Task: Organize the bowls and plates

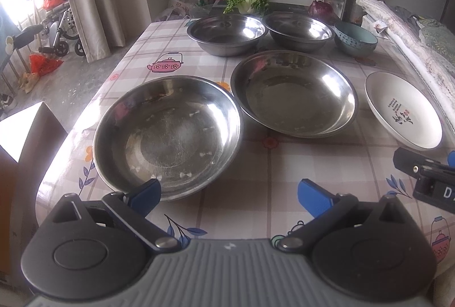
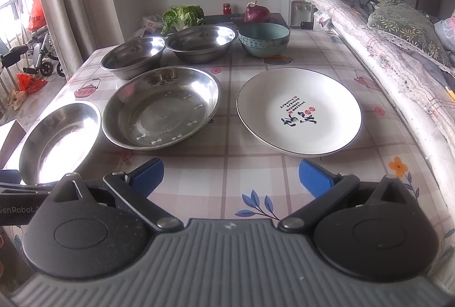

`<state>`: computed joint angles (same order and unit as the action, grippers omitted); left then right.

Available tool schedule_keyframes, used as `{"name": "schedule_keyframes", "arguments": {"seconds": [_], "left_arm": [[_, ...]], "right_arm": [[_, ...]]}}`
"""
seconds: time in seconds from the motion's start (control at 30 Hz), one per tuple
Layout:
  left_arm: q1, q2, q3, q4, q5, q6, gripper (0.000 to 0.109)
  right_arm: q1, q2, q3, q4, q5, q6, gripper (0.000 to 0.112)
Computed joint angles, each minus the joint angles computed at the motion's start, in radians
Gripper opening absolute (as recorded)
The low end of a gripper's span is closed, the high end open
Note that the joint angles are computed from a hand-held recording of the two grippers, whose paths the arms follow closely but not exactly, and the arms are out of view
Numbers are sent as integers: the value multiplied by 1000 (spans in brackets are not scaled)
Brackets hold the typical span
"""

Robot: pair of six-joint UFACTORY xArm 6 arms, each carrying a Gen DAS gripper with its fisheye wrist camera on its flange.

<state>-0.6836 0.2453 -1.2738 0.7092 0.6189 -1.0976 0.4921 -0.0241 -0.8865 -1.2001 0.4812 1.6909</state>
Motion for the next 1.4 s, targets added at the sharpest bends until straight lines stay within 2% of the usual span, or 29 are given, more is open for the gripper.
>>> {"name": "schedule_keyframes", "arguments": {"seconds": [1.4], "left_arm": [[3, -14, 16, -3, 1, -3, 103]], "right_arm": [[-1, -9, 9, 41, -28, -39, 102]]}}
